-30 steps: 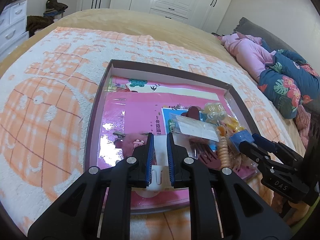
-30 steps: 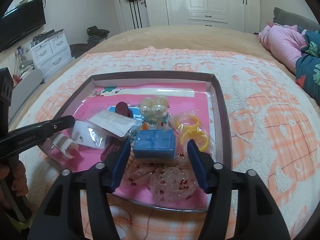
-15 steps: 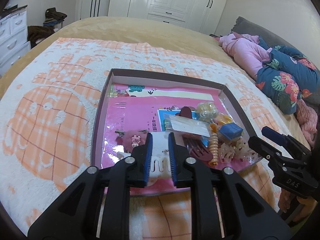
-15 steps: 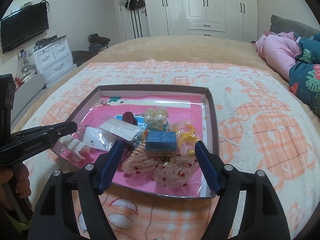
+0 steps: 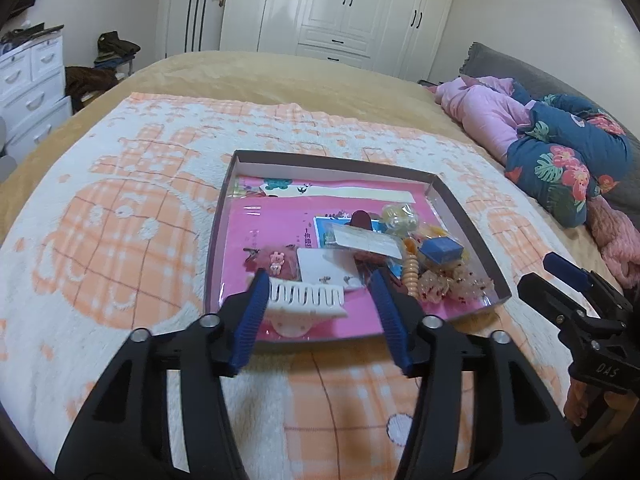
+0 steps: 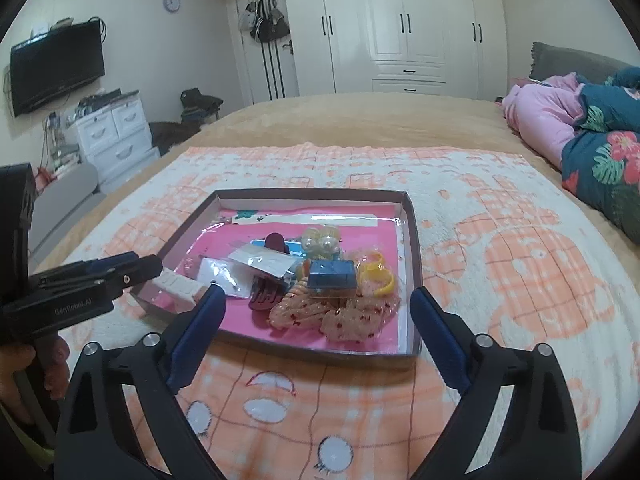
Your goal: Organize jewelry
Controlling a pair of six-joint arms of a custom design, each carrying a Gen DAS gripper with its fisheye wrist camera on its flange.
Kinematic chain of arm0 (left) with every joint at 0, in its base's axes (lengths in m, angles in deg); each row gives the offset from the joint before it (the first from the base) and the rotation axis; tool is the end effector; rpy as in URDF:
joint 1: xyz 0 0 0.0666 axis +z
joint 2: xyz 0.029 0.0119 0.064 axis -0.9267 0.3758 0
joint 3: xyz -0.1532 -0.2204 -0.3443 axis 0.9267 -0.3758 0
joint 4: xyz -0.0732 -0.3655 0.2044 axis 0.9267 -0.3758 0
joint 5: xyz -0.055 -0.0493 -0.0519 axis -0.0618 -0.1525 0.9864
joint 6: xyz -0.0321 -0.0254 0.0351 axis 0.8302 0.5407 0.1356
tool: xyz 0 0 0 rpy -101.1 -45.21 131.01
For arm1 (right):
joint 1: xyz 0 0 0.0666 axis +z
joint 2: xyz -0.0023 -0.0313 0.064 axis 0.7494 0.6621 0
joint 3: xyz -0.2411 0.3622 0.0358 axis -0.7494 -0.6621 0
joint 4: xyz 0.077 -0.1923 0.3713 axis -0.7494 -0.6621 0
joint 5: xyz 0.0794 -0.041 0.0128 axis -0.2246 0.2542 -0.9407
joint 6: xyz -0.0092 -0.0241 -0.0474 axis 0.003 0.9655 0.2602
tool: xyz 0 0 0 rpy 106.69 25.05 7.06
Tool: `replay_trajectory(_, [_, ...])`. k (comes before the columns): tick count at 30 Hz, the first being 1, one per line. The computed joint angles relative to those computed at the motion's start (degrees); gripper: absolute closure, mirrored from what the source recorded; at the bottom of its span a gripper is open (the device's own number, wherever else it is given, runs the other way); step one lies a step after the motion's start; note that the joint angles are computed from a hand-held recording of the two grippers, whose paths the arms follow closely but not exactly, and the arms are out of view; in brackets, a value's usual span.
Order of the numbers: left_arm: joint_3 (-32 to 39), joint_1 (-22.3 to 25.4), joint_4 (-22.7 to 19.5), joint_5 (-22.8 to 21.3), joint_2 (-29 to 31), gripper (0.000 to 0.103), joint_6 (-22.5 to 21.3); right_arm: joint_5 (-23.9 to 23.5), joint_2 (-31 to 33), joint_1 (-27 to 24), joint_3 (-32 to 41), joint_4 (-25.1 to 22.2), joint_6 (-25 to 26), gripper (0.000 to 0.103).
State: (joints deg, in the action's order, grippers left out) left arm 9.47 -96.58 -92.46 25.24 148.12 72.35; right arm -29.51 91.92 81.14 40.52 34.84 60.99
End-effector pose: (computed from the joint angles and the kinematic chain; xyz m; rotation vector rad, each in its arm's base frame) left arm 0.4886 -0.2608 0.5771 0.0360 2.3016 -0.2801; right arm 0.4854 0.3021 0.5745 -0.2176 2.1968 0.2760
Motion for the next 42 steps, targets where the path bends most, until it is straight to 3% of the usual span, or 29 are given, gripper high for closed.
replay_trajectory(22, [-11.1,-4.4,4.6,-6.9,-9.7,0.013,2.2,5.7,-8.5,4.9,-10.2,2.6,-2.2,0.007])
replay_trajectory(29, [-14.4,-5.9,5.4,-9.3,-12.5,0.012,2.9,6.9,-10.9,6.5,-13.3,2.5,-4.3,0.007])
replay_trajectory(42, [-19.1,-9.4,8.2,-15.5,-16.7,0.011,2.1,11.4,-14.3,10.1,-17.9,5.3,-2.8,0.006])
